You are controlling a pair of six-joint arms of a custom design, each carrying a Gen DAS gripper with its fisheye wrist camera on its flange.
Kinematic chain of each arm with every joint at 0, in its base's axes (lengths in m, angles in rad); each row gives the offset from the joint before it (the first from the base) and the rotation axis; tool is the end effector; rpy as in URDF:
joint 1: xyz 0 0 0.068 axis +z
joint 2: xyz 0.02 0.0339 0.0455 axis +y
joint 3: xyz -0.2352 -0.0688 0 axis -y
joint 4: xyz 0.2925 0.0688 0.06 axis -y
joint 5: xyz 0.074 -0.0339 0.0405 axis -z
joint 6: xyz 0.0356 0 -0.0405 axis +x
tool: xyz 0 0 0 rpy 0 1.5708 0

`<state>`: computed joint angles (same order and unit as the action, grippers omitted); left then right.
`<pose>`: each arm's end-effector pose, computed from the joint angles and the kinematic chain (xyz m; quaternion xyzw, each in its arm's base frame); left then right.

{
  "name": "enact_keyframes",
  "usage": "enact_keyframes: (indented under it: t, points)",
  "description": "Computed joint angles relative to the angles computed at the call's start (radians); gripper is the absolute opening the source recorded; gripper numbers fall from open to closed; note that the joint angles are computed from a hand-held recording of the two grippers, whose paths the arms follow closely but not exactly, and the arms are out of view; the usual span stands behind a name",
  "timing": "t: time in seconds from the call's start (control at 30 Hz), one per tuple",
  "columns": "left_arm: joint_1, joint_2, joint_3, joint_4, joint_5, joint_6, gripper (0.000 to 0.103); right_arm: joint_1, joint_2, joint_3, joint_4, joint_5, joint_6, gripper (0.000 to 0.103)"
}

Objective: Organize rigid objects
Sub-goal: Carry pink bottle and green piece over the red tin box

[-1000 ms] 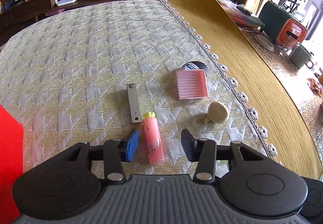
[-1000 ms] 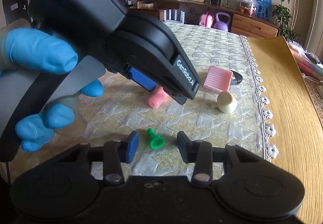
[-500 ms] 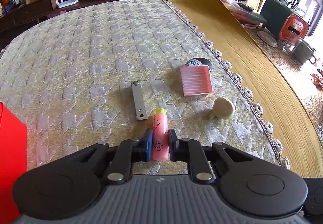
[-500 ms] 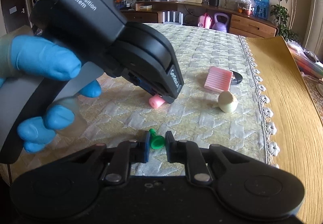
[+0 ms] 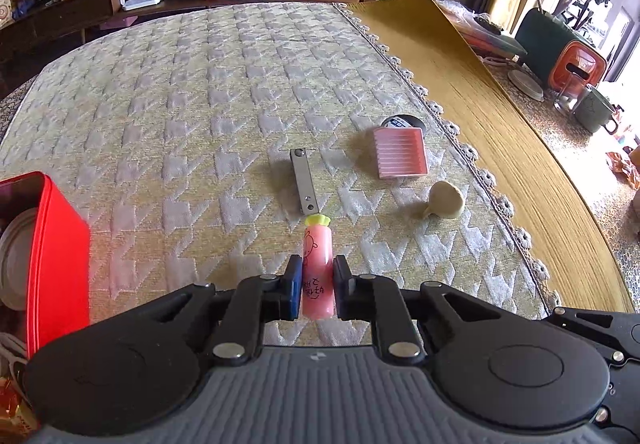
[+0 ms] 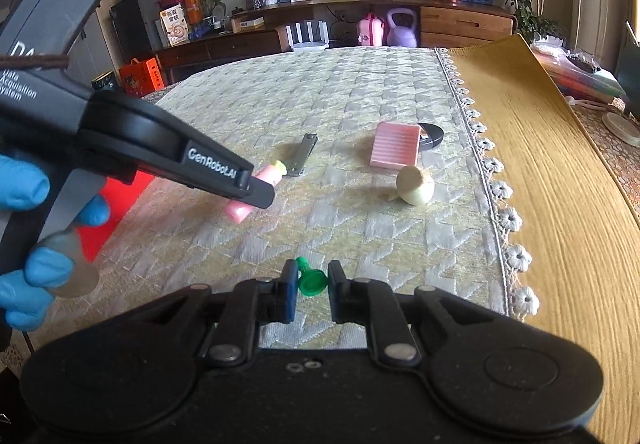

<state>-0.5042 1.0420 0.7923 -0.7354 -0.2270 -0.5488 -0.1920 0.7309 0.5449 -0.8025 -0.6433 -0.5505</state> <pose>0.2312 -0.1184 0.2119 -0.0539 0.9503 -0.0504 0.3025 0.2002 -0.0172 0.1898 -0.2513 0.8780 0.1834 0.3636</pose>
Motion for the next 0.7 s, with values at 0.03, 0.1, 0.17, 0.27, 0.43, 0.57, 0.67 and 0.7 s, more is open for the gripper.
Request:
enact_keyframes:
  t: [0.03,0.1,0.17,0.27,0.43,0.57,0.67,0.7]
  points:
    - [0.001,-0.019,-0.005,-0.014,0.000,-0.003,0.016,-0.005,-0.014,0.000,-0.010,-0.004,-0.001,0.015]
    - [0.003,-0.058,-0.017,-0.036,0.004,-0.007,0.016,-0.011,-0.028,0.009,-0.029,-0.013,-0.002,0.015]
    - [0.002,-0.095,-0.023,-0.065,-0.001,-0.013,0.016,-0.012,-0.050,0.016,-0.050,-0.020,0.002,0.015]
    - [0.004,-0.157,-0.035,-0.109,-0.004,-0.023,0.016,-0.008,-0.088,0.027,-0.085,-0.028,0.009,0.015]
    - [0.009,-0.259,-0.043,-0.191,-0.018,-0.037,0.016,0.038,-0.162,0.035,-0.127,-0.014,0.043,0.015]
    - [0.018,-0.333,-0.039,-0.262,-0.032,-0.043,0.016,0.086,-0.216,0.039,-0.151,0.000,0.079,0.015]
    - [0.031,-0.390,-0.036,-0.315,-0.035,-0.039,0.016,0.134,-0.254,0.043,-0.162,0.021,0.112,0.015]
    - [0.037,-0.410,-0.036,-0.332,-0.032,-0.037,0.016,0.156,-0.267,0.046,-0.164,0.032,0.126,0.015]
